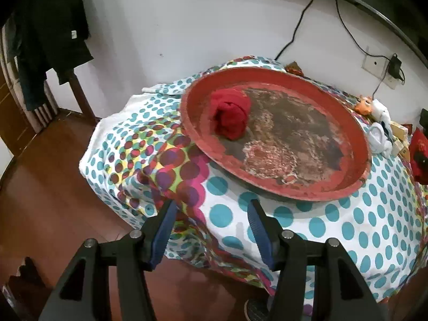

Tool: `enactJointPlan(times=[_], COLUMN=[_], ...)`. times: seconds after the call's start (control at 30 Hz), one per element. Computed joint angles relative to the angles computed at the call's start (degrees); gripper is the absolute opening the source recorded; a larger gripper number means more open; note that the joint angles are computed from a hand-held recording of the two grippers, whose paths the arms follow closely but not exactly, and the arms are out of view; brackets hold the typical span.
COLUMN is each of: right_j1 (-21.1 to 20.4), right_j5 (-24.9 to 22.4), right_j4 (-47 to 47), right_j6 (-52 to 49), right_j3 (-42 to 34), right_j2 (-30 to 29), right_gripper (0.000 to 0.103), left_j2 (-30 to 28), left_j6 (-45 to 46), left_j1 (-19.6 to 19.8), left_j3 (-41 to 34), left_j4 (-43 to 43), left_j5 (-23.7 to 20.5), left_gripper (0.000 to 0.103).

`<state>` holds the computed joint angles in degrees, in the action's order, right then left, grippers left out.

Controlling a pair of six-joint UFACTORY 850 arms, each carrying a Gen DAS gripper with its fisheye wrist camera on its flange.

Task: Organize objects
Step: 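Carry the red sock with the right gripper onto the red tray and release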

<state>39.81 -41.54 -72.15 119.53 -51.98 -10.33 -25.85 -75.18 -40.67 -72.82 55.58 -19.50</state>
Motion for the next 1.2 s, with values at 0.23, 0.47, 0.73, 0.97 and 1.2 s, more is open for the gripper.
enactJointPlan(times=[0.23,0.47,0.73,0.97,1.2], right_j1=[0.5,-0.6,-4.1,-5.5,-6.6], right_j5=[7.0,10.9,11.8,6.4,3.9], right_j4=[-0.5,5.7,23.4,34.5,38.4], right_j6=[-5.3,-17.1,-39.1,-52.8,-55.9], right_j3=[-10.0,-20.3,-34.6,-45.7,-50.5], right_j2=[-6.6,-13.6,-23.9,-31.8,-35.5], right_gripper=[0.034,0.034,0.034,0.036,0.042], left_j2=[0.0,-0.2,0.0,-0.5,-1.2], left_j6=[2.5,3.9,4.0,8.0,9.8], left_j1=[0.8,1.4,1.7,2.3,2.1], left_j3=[0.0,-0.1,0.1,-0.2,-0.6], left_j4=[-3.7,-5.9,-6.5,-11.6,-12.9], left_j5=[0.0,0.0,-1.0,-0.5,-1.2], left_gripper=[0.057,0.057,0.057,0.057,0.057])
